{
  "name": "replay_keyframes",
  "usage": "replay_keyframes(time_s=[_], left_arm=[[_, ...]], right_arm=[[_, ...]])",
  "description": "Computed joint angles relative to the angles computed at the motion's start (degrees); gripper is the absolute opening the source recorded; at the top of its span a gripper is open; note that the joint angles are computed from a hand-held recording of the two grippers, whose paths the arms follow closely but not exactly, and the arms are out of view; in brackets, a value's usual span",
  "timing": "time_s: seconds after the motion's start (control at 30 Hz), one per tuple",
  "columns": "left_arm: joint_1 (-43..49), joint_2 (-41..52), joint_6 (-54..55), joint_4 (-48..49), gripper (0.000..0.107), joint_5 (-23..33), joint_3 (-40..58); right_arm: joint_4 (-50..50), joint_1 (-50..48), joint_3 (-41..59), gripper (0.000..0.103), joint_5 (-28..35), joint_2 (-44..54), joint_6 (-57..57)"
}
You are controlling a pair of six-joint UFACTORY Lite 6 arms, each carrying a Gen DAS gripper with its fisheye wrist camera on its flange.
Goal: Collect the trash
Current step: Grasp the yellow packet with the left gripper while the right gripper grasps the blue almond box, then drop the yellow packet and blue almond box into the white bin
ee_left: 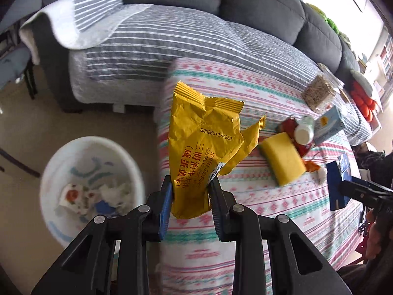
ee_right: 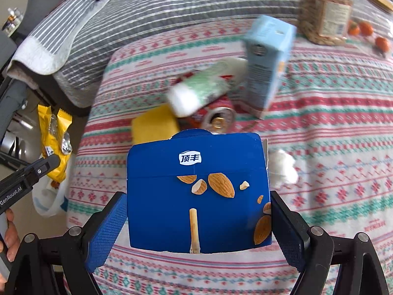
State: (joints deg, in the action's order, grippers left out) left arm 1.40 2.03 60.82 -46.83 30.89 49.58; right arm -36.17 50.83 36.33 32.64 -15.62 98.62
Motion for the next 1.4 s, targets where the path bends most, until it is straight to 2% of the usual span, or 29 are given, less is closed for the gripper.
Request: replay_keyframes(time_s=[0.27, 0.6, 0.7, 0.73, 0.77, 0.8, 0.9, 1.07, 1.4], left_arm=[[12.09, 5.18, 6.69, 1.22, 0.031, 3.1, 3.96], [21.3, 14.68, 9.08, 4.03, 0.031, 3.72, 11.47], [22.64, 17.2, 8.57, 5.37, 0.042, 3.45, 13.88], [22.76, 18.02, 7.09, 6.99, 0.059, 2.94, 14.73], [22.61, 18.53, 4.58, 9.51, 0.069, 1.55, 15.19], [22.63, 18.43, 3.82, 10.33, 0.075, 0.3, 14.97], [23.73, 18.1, 5.55, 10.47, 0.075, -2.17, 14.61], [26.28, 17.67, 7.61, 10.91, 0.085, -5.03, 14.03], [31.58, 19.67, 6.84, 13.76, 0.087, -4.63, 16.8]], right_arm=[[-3.91, 1.29, 12.45, 0.092, -3.22, 14.93, 0.89], [-4.74, 2.48, 31.38, 0.092, -5.01, 33.96, -2.92], [-4.16, 2.61, 37.75, 0.092, -5.39, 39.52, -4.76], [-3.78, 2.64, 40.29, 0.092, -5.53, 41.62, -5.6], [-3.57, 2.78, 42.08, 0.092, -5.56, 43.09, -6.08], [-3.2, 2.9, 44.42, 0.092, -5.51, 44.99, -6.82], [-1.63, 2.97, 51.41, 0.092, -5.47, 50.55, -9.74], [1.34, 3.05, 62.25, 0.092, -5.34, 58.88, -14.82], [9.21, 3.46, 87.73, 0.092, -1.13, 76.86, -26.82]])
